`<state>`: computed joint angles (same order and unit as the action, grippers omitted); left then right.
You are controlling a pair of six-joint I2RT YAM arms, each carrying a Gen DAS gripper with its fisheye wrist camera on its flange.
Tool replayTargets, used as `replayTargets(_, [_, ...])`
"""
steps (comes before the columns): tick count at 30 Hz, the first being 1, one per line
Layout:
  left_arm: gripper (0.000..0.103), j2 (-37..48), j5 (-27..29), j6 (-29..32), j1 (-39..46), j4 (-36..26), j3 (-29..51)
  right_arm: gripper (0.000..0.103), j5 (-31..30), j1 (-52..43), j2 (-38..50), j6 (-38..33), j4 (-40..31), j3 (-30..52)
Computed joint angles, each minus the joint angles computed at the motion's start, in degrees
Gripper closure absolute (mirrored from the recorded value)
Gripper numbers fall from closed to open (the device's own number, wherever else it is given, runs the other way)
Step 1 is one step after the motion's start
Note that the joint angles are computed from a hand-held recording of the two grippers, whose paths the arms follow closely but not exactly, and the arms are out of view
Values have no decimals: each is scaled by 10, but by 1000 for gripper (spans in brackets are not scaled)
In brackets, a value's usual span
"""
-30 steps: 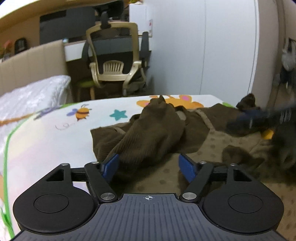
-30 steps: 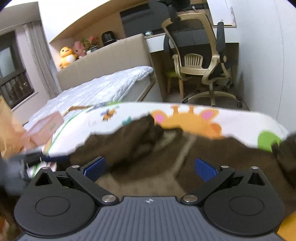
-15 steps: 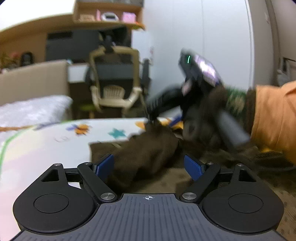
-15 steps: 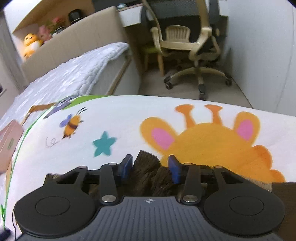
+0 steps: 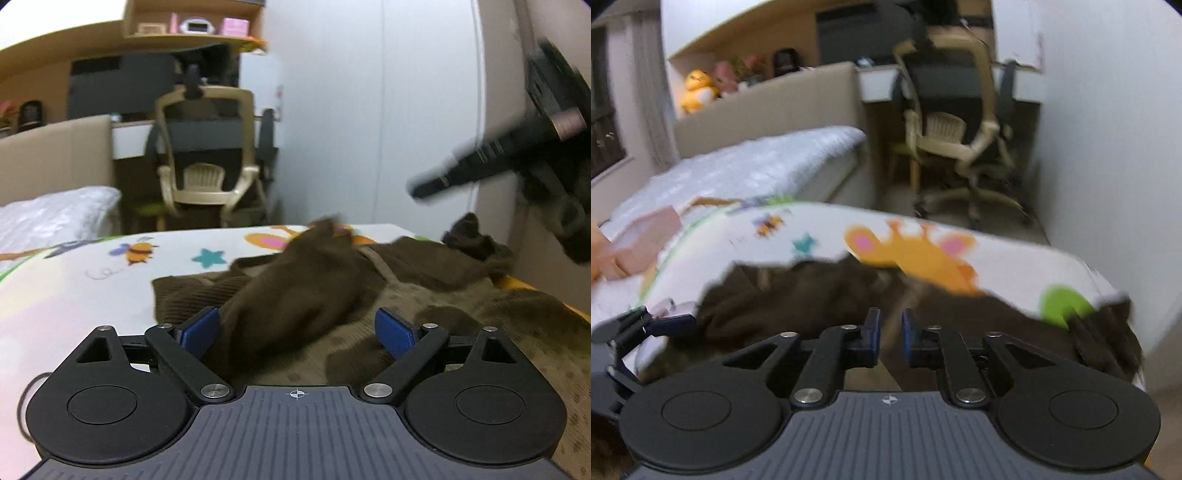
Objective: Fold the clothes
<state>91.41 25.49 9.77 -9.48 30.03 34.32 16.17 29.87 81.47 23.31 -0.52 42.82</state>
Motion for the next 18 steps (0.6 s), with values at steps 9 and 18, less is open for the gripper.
replayTargets(9, [8,-23,91,105,-2,-204,47,48,-70,-30,197,63,60,164])
replayTargets(18, [11,-2,-54,5,-19,-139,116,48,-56,-42,288,72,109,209])
